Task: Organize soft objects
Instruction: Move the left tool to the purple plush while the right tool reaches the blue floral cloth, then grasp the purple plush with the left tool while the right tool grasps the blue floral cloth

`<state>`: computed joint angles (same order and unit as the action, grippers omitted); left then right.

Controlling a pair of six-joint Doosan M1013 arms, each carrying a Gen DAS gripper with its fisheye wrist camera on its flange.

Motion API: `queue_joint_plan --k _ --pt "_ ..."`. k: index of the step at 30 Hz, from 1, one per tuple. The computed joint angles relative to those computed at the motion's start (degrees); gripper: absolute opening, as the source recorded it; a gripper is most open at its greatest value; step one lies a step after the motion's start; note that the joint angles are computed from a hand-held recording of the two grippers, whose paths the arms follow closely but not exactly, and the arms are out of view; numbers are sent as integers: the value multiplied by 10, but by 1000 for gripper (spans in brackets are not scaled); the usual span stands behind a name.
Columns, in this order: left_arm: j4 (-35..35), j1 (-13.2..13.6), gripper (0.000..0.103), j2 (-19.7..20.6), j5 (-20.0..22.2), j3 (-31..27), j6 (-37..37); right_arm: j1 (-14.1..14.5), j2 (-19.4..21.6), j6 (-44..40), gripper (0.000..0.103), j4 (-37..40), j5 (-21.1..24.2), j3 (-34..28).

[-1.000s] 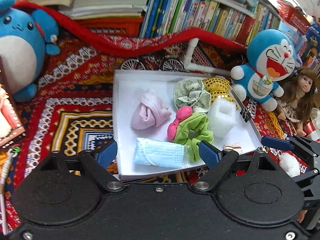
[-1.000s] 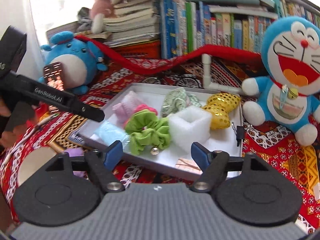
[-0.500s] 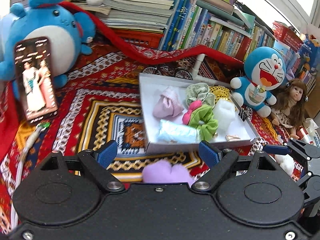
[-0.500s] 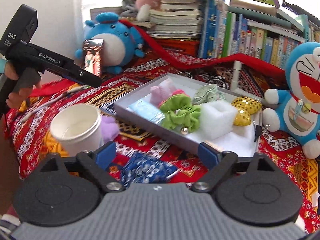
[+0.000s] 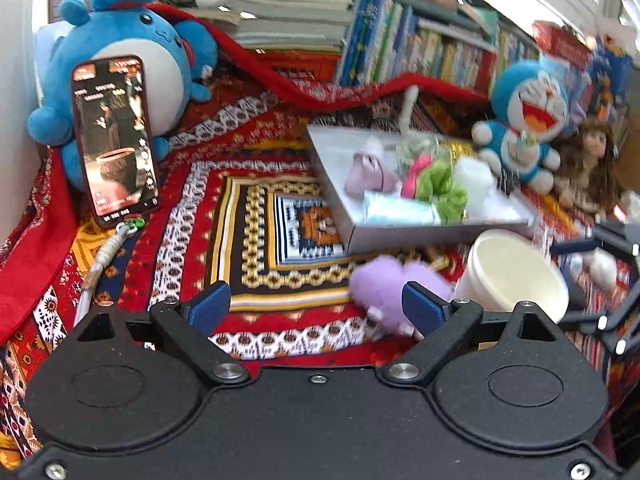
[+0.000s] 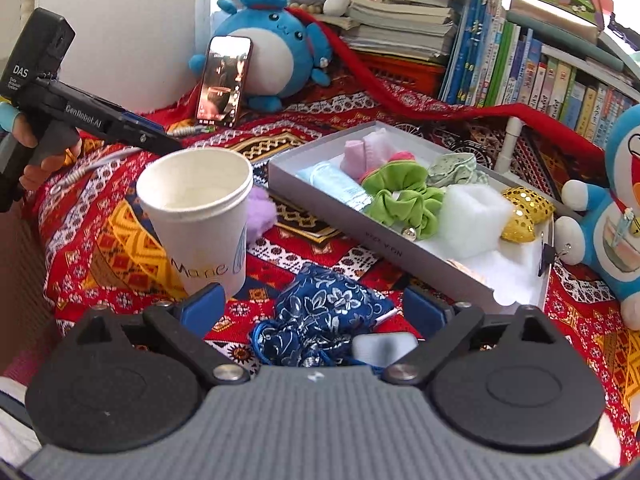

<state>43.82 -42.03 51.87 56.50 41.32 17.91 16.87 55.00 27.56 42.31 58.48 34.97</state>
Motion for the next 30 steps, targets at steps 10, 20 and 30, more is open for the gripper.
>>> queue_joint_plan --k 10,20,30 --pt "-48 6 75 8 -49 3 79 10 7 -33 99 -32 11 -14" --pt "-106 24 21 -6 -140 39 0 14 5 -59 99 -40 13 -9" --pt "-141 43 17 -17 -187 68 -168 14 6 -58 99 -40 14 -8"
